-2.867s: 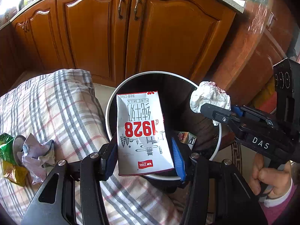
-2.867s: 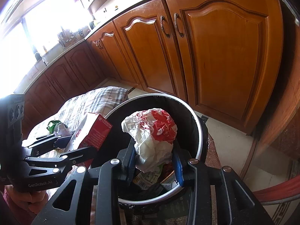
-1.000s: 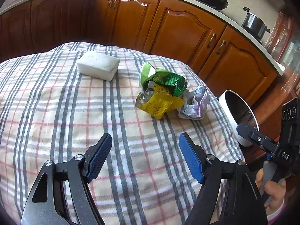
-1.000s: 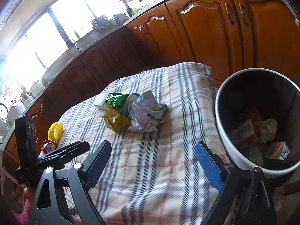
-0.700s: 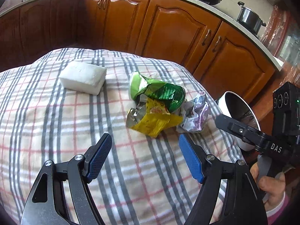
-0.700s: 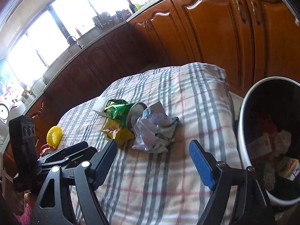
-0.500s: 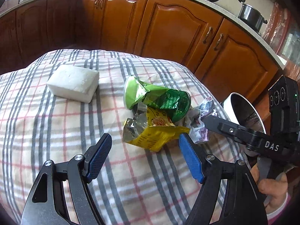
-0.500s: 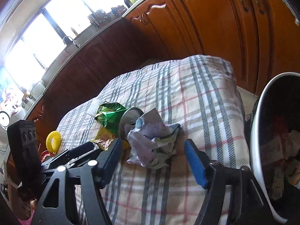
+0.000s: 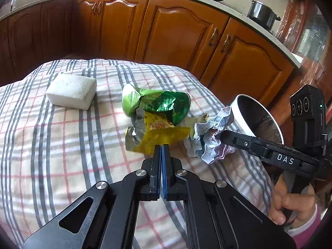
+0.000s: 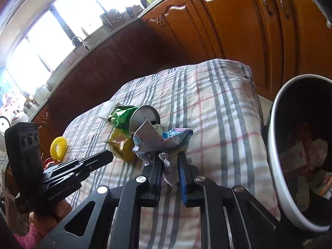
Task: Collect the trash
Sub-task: 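Grasp the yellow snack bag with the left gripper while the right gripper grasps the crumpled foil wrapper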
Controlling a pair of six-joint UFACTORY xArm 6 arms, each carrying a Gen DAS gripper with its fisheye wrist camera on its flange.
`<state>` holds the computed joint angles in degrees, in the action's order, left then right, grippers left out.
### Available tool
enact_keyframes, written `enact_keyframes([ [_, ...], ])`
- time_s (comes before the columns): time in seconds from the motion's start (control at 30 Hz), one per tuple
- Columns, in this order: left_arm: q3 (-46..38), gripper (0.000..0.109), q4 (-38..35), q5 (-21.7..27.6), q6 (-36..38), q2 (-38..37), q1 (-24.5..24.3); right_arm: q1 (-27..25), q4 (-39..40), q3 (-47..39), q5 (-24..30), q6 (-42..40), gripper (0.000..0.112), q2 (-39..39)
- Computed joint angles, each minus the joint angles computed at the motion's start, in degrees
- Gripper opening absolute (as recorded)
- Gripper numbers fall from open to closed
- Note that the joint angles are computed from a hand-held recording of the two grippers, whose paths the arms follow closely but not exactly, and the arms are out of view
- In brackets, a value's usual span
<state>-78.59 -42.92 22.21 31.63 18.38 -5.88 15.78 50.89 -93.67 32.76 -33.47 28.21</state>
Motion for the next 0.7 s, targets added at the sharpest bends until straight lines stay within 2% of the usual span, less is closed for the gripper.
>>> enact_keyframes([
  [0.07, 2.0, 0.000, -1.2, -0.2, 1.3, -1.7, -0.1, -0.1, 1.4, 3.2, -0.9, -1.6, 0.014, -2.4],
  [0.17, 2.6, 0.002, 1.6, -0.8, -1.6, -2.3, -0.4, -0.5, 2.8, 5.8, -1.2, -2.9, 0.014, -4.5],
  [0.23, 1.9, 0.015, 5.9, -1.3, -5.3, -1.7, -0.4, -0.8, 3.6, 7.7, -1.8, -3.5, 0.014, -6.1],
  [0.27, 1.6, 0.032, 8.3, -2.3, -7.4, -1.2, -0.5, -0.9, 4.2, 8.7, -2.1, -3.9, 0.014, -7.0],
  [0.3, 1.3, 0.058, 10.6, -3.1, -9.5, -0.9, -0.4, -1.0, 4.6, 9.3, -2.3, -4.2, 0.014, -7.6],
  [0.37, 0.2, 0.077, 15.3, -5.1, -13.7, 0.6, -0.3, -1.4, 5.6, 10.3, -2.3, -4.8, 0.014, -8.6],
  [0.57, -8.0, 0.077, 25.9, -1.7, -21.3, 7.6, -0.1, -2.1, 7.1, 12.0, -2.6, -5.2, 0.014, -10.1],
  [0.63, -9.9, 0.077, 27.4, -1.0, -21.9, 9.3, -0.2, -2.2, 7.1, 12.0, -2.8, -5.0, 0.014, -9.9],
  [0.67, -9.9, 0.072, 27.5, -1.5, -21.6, 9.5, -0.4, -2.3, 7.2, 11.8, -2.7, -4.8, 0.014, -9.7],
  [0.7, -9.8, 0.052, 25.8, -1.7, -19.5, 9.6, -0.5, -2.3, 7.1, 11.9, -2.9, -4.8, 0.014, -9.6],
])
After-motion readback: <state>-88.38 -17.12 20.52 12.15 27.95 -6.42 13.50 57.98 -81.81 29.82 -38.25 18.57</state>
